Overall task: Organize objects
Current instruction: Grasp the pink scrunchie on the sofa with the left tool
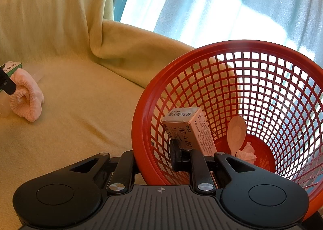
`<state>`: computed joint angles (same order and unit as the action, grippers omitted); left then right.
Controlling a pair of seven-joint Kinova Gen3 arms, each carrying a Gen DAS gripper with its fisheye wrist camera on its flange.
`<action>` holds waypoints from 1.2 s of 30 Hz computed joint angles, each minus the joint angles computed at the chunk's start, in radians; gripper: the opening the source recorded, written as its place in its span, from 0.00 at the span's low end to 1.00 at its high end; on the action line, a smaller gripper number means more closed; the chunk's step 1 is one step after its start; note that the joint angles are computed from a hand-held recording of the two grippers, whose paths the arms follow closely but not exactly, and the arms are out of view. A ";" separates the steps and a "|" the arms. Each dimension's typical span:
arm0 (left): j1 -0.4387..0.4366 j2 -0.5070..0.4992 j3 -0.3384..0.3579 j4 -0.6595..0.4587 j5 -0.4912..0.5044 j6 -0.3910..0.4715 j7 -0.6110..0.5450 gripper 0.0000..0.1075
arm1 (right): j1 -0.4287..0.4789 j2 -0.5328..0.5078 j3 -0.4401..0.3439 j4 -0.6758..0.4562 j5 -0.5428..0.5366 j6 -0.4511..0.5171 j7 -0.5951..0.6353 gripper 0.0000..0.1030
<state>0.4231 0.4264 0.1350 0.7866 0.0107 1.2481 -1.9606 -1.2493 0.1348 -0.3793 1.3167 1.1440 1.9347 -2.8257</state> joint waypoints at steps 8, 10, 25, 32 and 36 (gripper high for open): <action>0.045 -0.004 -0.016 0.052 -0.054 -0.054 0.052 0.40 | 0.000 -0.004 -0.004 0.004 -0.002 0.003 -0.002 0.13; 0.043 -0.002 -0.011 0.058 -0.055 -0.055 0.057 0.23 | 0.000 -0.004 -0.004 0.004 -0.002 0.003 -0.001 0.13; 0.087 -0.064 0.012 0.085 -0.153 -0.052 -0.117 0.08 | 0.001 -0.005 -0.007 0.007 -0.003 0.004 -0.004 0.13; 0.087 -0.072 0.023 -0.013 -0.117 0.028 -0.220 0.08 | 0.000 -0.005 -0.007 0.006 -0.002 0.005 -0.005 0.13; 0.092 -0.070 0.032 -0.098 -0.086 0.086 -0.281 0.08 | 0.000 -0.005 -0.007 0.006 -0.002 0.006 -0.004 0.13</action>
<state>0.5148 0.3561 0.1668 0.6884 -0.0758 1.3340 -2.2419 -1.2497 0.1301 -0.3863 1.3223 1.1416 1.9407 -2.8295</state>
